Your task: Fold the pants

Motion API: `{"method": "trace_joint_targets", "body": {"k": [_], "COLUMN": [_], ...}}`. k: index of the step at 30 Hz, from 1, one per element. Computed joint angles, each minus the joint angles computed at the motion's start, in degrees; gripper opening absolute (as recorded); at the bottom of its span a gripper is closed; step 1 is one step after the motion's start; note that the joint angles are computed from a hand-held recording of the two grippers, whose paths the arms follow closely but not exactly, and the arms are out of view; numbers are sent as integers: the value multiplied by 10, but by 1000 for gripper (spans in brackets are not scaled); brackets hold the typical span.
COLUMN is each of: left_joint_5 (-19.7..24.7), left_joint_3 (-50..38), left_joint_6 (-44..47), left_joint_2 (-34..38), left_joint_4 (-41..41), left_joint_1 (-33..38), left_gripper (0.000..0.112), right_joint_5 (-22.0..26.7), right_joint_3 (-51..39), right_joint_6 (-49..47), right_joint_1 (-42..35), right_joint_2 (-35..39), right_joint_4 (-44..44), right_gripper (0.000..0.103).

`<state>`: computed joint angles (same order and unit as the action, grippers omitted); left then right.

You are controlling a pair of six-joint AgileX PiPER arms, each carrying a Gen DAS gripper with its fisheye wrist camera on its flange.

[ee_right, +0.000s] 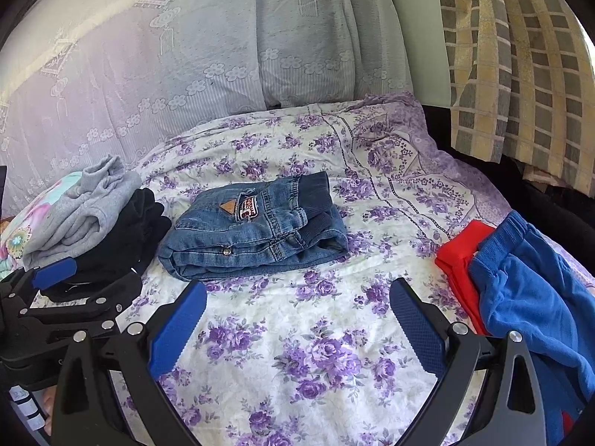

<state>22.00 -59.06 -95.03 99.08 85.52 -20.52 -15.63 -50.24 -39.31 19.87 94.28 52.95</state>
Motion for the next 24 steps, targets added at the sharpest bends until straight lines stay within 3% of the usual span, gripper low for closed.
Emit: {"method": "trace_joint_targets", "body": {"k": [10,13,18,24], "left_joint_5": [-5,15,2,6], "left_joint_3": [-3,4,11,1], "left_joint_6": [19,-14,-43,-2], "left_joint_2": [-2,-3,-10,-4], "left_joint_4": [-23,6,32,-3], "left_joint_1": [0,-7,-3,-4], "left_gripper": [98,98,98,98], "right_joint_5": [4,0,-1,-3], "right_joint_3": [0,-2,3,4], "right_joint_6": [12,-5,26,19], "right_joint_1": [1,5,3,6], "right_joint_2": [2,5,0,0], "right_joint_4": [-11,4,-21,-14], "right_gripper": [99,99,99,99]}}
